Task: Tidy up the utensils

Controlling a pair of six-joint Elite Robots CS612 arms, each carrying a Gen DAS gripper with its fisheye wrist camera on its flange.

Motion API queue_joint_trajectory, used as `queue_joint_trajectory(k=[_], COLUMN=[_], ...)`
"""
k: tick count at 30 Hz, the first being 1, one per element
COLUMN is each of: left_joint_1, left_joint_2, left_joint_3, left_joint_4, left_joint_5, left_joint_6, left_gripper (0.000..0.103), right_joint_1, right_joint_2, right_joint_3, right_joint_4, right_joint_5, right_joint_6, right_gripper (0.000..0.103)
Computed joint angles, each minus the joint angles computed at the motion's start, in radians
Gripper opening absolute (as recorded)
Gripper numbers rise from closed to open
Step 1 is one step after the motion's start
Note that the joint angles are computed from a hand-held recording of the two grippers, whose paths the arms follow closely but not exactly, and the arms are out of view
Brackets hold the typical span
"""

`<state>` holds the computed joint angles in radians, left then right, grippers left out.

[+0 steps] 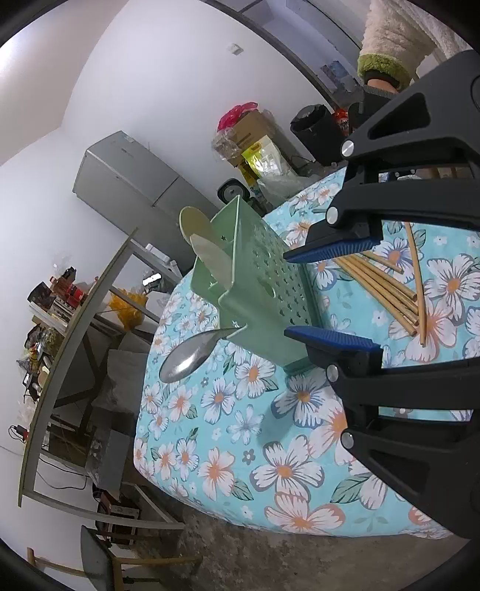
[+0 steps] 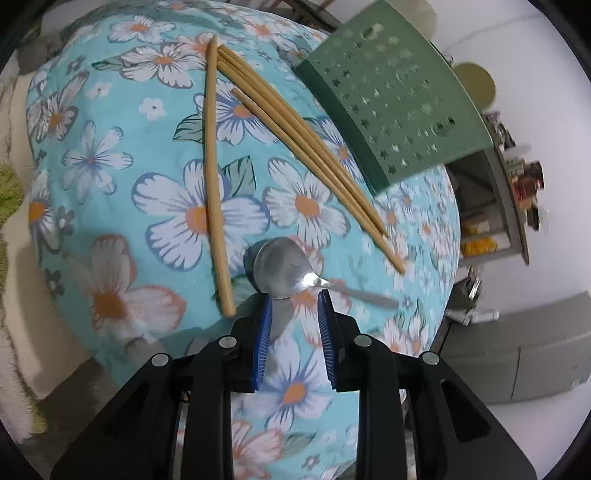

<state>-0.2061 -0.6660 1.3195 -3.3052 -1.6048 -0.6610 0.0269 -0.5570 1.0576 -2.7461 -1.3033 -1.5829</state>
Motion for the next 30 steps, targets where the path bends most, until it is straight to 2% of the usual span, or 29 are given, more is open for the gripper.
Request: queue_joint_trajectory(k=[4,6,8,11,16,19,23,24,25,26,30], left_joint_1=[0.0,0.0,-0.002,-0.005,-0.011,-0.012,-0.012,-0.013,-0.013,-0.013,-0.015], left_joint_2=[0.001,0.0,-0.003,-0.006,-0.012,-0.017,-0.023,-0.023,-0.024,-0.025,-0.027], left_joint_3=[-0.005,-0.005,-0.001,0.011,0.034,0.051,0.064,0.065,0.066,0.066,0.067], left_joint_4=[0.016,0.026,0.034,0.037,0.055,0.049,0.043,0.041,0.039,0.038,0.034], left_joint_5=[0.008,0.016,0.026,0.04,0.051,0.056,0.065,0.067,0.067,0.068,0.072], left_joint_6=[0.001,0.001,0.003,0.001,-0.015,-0.033,-0.05,-0.05,-0.05,-0.049,-0.041], left_gripper=[0.033,0.033,0.033,0.036,0.039,0.039,0.039,0.039,0.039,0.039,0.039], right_joint_1=[0.004,0.002,0.0,-0.003,0.004,0.008,0.014,0.016,0.017,0.018,0.016], right_joint_2=[0.014,0.014,0.013,0.014,0.038,0.047,0.058,0.06,0.059,0.056,0.048], right_joint_3=[-0.017,-0.012,-0.009,-0.007,-0.035,-0.047,-0.072,-0.075,-0.078,-0.081,-0.058], right_joint_4=[-0.006,-0.018,-0.021,-0.035,-0.044,-0.044,-0.02,-0.016,-0.001,0.025,-0.011], right_joint_5=[0.028,0.039,0.04,0.047,0.086,0.11,0.123,0.121,0.12,0.116,0.127], right_joint_6=[-0.006,-0.05,-0.088,-0.094,-0.102,-0.085,-0.017,0.005,0.022,0.032,0.1], right_gripper=[0.026,0.026,0.03,0.037,0.037,0.037,0.037,0.036,0.026,0.009,0.007])
